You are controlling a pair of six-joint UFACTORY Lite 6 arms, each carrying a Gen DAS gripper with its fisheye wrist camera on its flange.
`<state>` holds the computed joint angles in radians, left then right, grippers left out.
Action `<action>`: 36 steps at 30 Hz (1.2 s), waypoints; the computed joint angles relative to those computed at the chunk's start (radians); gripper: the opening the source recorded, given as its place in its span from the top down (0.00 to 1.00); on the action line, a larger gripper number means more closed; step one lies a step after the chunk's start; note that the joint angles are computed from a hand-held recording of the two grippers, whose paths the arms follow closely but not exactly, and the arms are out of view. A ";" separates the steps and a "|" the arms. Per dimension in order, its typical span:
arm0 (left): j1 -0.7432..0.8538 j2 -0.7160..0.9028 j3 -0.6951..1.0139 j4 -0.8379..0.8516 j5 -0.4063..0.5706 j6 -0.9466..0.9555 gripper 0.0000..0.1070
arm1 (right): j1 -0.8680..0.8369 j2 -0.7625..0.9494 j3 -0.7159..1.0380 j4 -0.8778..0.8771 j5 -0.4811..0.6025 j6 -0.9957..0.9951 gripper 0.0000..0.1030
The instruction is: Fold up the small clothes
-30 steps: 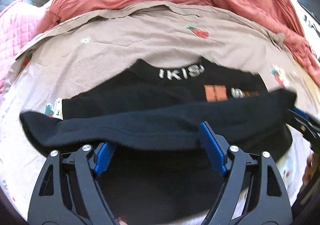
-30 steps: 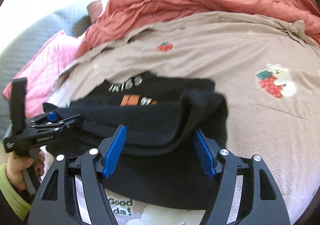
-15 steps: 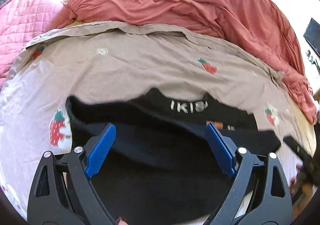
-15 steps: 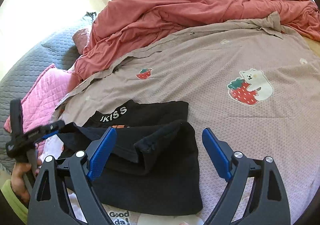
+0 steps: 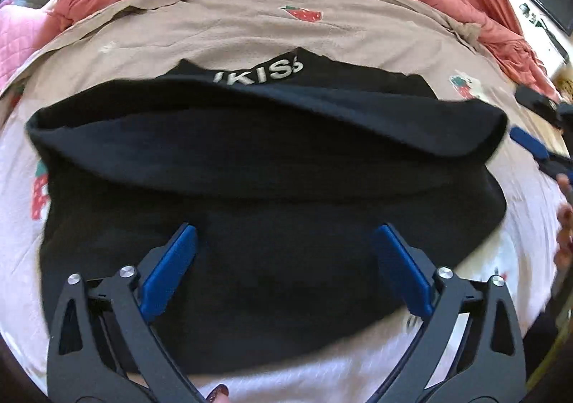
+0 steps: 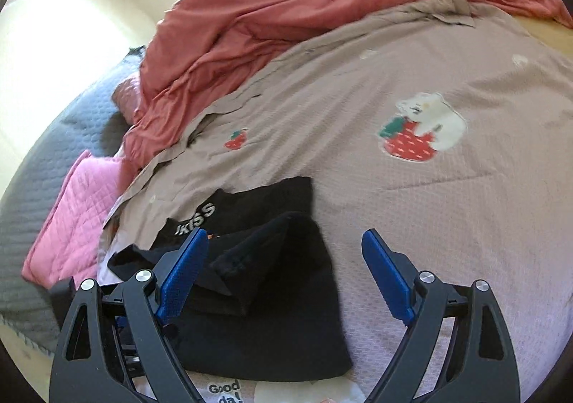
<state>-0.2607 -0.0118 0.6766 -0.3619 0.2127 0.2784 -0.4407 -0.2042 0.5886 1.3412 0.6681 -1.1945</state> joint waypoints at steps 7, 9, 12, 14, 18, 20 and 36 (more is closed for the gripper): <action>-0.071 0.262 0.312 0.176 0.015 -0.278 0.13 | -0.046 0.039 0.016 -0.009 0.014 0.023 0.15; -0.054 0.301 0.390 0.113 0.036 -0.253 0.13 | -0.043 0.040 0.020 -0.010 0.008 0.021 0.15; -0.018 0.326 0.475 0.061 0.064 -0.247 0.13 | -0.046 0.045 0.024 -0.011 0.012 0.022 0.15; 0.009 0.316 0.505 0.045 0.073 -0.226 0.13 | -0.050 0.045 0.026 -0.013 0.013 0.016 0.15; 0.077 0.252 0.462 0.045 0.071 -0.176 0.13 | -0.017 0.040 0.030 -0.021 -0.006 0.009 0.15; 0.129 0.223 0.422 -0.039 0.082 -0.086 0.13 | 0.022 0.025 0.027 -0.023 -0.024 -0.003 0.15; 0.689 -0.027 0.058 -0.443 0.174 0.625 0.13 | 0.199 0.121 0.025 -0.104 -0.233 0.059 0.15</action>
<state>0.4281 -0.0384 0.7348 -0.8050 0.3866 0.9034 -0.2413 -0.0834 0.6138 1.2375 0.4354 -1.1358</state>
